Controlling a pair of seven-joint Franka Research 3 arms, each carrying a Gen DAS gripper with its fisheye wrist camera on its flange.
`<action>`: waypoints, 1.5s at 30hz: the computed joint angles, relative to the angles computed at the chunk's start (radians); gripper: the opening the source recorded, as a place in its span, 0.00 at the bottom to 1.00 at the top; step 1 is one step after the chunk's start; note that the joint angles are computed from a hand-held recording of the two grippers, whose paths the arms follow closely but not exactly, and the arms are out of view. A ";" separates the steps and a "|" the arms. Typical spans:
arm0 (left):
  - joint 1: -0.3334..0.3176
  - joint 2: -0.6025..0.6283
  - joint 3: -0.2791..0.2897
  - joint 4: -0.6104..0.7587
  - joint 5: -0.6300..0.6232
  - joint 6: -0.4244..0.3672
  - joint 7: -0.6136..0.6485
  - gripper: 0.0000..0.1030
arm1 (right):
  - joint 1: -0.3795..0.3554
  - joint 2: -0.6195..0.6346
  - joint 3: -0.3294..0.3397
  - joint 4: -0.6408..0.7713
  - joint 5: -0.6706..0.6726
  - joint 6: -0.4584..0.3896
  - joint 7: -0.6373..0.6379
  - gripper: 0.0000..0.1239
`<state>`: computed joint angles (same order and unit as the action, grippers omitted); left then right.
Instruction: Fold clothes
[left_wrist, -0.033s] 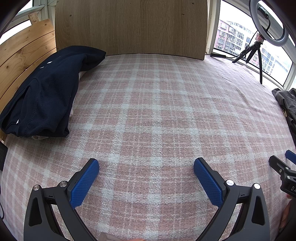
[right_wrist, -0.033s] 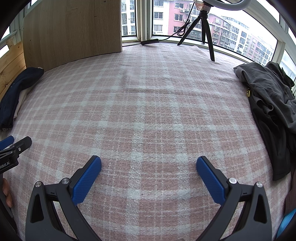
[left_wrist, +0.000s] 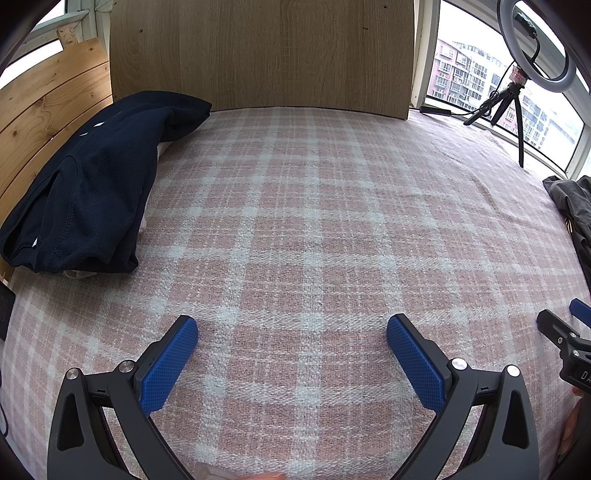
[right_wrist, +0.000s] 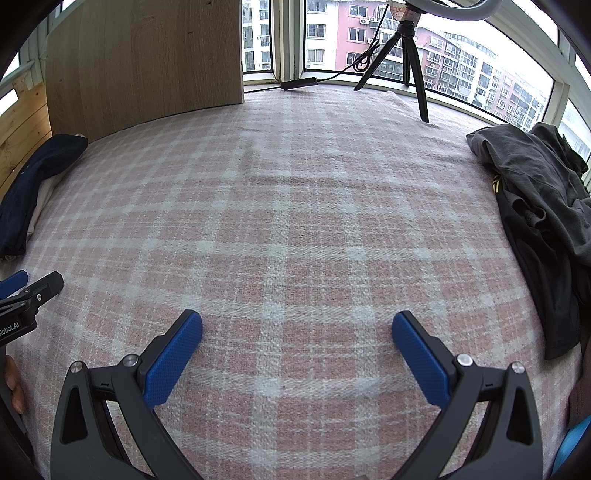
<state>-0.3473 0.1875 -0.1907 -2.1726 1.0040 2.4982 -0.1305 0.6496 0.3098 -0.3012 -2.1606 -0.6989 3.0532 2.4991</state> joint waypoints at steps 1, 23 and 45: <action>0.000 0.000 0.000 0.000 0.000 0.000 0.000 1.00 | 0.000 0.000 0.000 0.000 0.000 0.000 0.000 0.83; 0.004 0.001 0.004 -0.006 0.011 0.017 -0.008 1.00 | -0.225 -0.047 0.223 -0.083 0.318 0.064 -0.375 0.83; 0.022 -0.361 -0.100 -0.126 -0.117 0.035 0.178 0.99 | -0.226 -0.493 0.166 -0.254 -0.223 -0.171 0.274 0.83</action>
